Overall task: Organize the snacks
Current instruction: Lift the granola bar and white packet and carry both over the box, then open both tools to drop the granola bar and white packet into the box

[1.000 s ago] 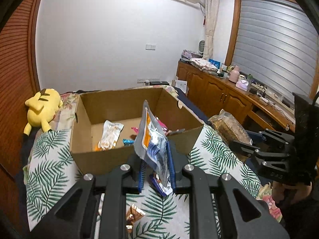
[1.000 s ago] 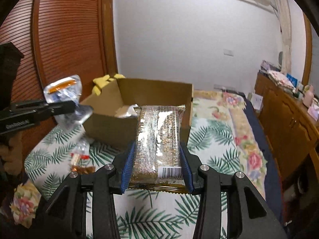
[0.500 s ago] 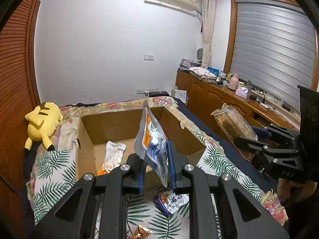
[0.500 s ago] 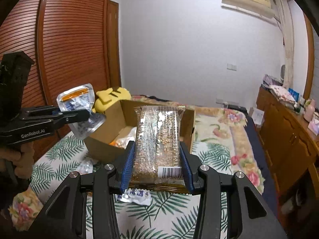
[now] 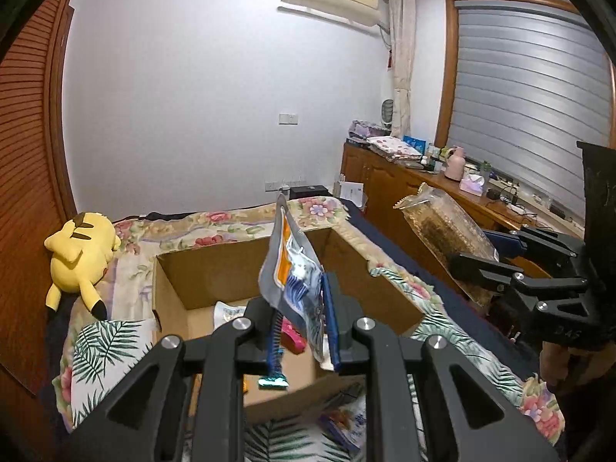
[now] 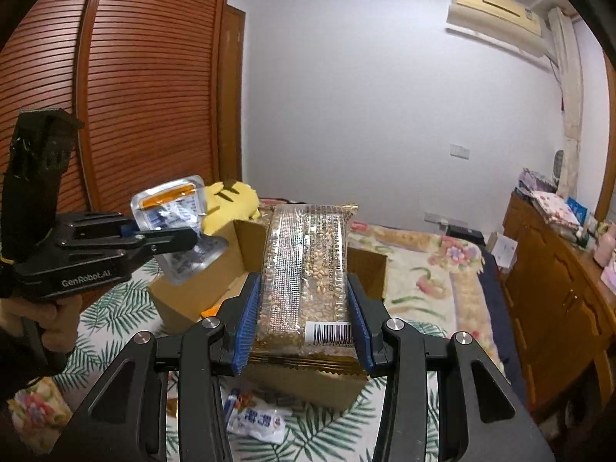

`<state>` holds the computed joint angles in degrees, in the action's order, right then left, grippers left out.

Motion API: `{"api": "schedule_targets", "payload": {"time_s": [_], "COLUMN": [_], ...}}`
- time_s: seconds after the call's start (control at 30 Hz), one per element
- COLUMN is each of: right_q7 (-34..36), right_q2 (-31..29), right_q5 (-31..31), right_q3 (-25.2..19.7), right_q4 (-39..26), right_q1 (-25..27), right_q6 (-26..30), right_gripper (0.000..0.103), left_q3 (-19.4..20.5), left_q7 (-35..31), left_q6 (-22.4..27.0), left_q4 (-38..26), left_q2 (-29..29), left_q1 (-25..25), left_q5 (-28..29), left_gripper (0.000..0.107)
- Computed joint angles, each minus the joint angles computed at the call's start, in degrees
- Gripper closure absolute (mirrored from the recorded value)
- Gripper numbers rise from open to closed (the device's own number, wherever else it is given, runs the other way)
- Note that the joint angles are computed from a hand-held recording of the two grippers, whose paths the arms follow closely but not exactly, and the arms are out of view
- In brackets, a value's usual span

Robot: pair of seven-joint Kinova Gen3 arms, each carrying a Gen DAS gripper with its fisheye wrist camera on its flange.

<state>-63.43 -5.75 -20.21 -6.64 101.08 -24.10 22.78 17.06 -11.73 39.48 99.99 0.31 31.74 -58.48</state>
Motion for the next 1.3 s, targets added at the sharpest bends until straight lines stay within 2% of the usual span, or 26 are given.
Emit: {"api": "schedule_targets", "payload": {"time_s": [0.1, 0.27, 0.47, 0.63, 0.8, 1.07, 1.3], "right_q7": [1.56, 2.57, 2.11, 1.7, -0.45, -5.38, -8.23], "right_q2": [3.32, 10.09, 15.19, 18.78, 21.04, 22.67, 22.84], "right_q5": [-1.09, -2.44, -1.79, -2.73, -1.82, 4.08, 4.73], "right_q3": [-0.14, -2.47, -5.47, -6.75, -6.59, -5.35, -5.31], "right_q4": [-1.42, -4.45, -7.63, -11.31, -13.28, -14.75, -14.97], "right_q1": [-0.2, 1.63, 4.43, 6.33, 6.51, 3.71, 3.83], "right_q6": [-0.65, -0.14, 0.9, 4.8, 7.61, 10.0, 10.79], "right_gripper": [0.06, 0.06, 0.06, 0.06, 0.06, 0.059, 0.051], "left_q3": [-1.79, -5.09, -7.47, -8.59, -9.86, -10.14, -8.9], "left_q7": [-1.76, -8.15, -12.29, -17.99, -18.94, -18.33, -16.76], "left_q6": [-2.93, -6.28, -5.84, -5.36, -5.47, -5.95, -2.12], "left_q4": [0.73, 0.61, -0.74, -2.69, -2.53, -0.72, -0.76], "left_q2": [1.16, 4.41, 6.85, 8.43, 8.57, 6.9, 5.51], "left_q1": [-1.71, -3.99, -2.84, -2.79, -1.9, -2.35, -1.99], "left_q5": [2.65, 10.85, 15.1, 21.13, 22.71, 22.78, 22.09], "left_gripper": [0.091, 0.091, 0.09, 0.086, 0.085, 0.081, 0.08]}}
